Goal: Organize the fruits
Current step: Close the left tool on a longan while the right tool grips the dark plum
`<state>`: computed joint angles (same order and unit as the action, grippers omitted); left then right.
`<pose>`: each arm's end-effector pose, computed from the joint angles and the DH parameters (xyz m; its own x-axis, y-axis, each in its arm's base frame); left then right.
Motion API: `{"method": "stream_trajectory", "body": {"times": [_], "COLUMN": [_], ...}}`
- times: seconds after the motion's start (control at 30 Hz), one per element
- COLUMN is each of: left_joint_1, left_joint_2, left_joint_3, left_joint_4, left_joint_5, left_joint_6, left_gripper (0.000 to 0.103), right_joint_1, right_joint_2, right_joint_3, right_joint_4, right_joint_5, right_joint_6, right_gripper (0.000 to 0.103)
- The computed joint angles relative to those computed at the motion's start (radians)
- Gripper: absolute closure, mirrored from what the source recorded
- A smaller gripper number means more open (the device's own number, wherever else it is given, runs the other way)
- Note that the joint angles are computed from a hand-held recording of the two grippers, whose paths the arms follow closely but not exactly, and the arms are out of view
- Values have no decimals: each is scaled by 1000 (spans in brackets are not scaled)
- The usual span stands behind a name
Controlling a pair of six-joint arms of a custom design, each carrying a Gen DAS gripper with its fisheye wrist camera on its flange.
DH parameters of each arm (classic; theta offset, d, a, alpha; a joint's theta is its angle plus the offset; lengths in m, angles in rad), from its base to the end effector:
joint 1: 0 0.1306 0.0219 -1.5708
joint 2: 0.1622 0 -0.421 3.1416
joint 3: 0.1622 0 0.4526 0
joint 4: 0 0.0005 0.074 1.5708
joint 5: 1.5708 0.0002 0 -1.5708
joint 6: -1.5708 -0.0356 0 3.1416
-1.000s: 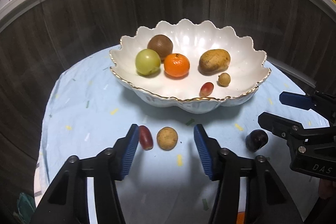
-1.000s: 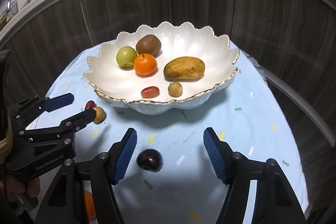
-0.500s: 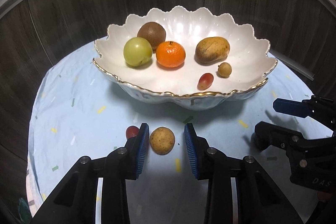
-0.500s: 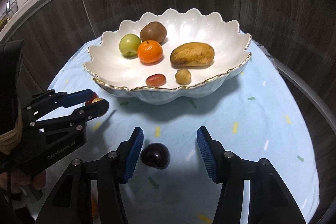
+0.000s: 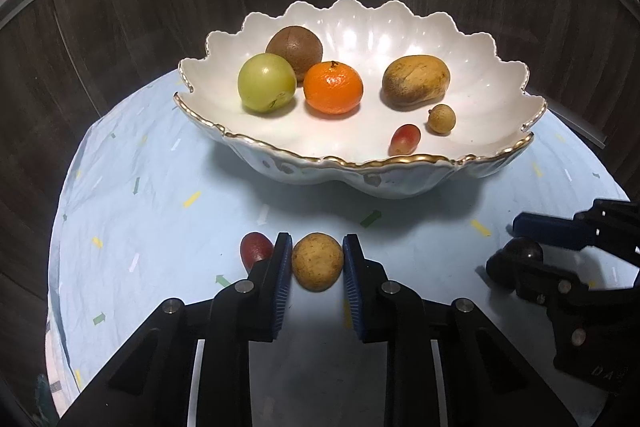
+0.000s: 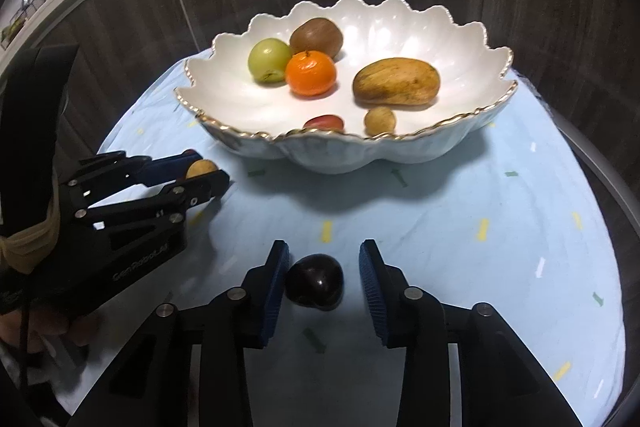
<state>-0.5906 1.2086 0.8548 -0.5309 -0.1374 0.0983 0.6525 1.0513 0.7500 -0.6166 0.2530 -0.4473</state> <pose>0.3612 -0.2369 0.3017 -0.6866 0.3433 -0.6409 0.4142 0.9092 0.0433 0.3018 0.2188 0.3044 -0.7711 -0.0622 -0.6337 -0.1481 0.9854 0.0835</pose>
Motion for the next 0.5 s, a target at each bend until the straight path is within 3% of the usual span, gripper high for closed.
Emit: {"method": "stream_trajectory", "body": {"times": [0.17,0.5], "left_joint_1": [-1,-10], "left_joint_2": [6,-7], "left_joint_3": [7,9], "left_joint_4": [-8,-24], "left_joint_5": [-3,-12], "left_joint_6": [-1,13], "left_gripper": [77,78], "right_joint_1": [5,-10], "right_joint_2": [7,-12], "right_joint_3": [0,-3], "right_joint_4": [6,-1], "right_joint_5": [-23,-13], "right_joint_6": [16,-1], "right_gripper": [75,76]}}
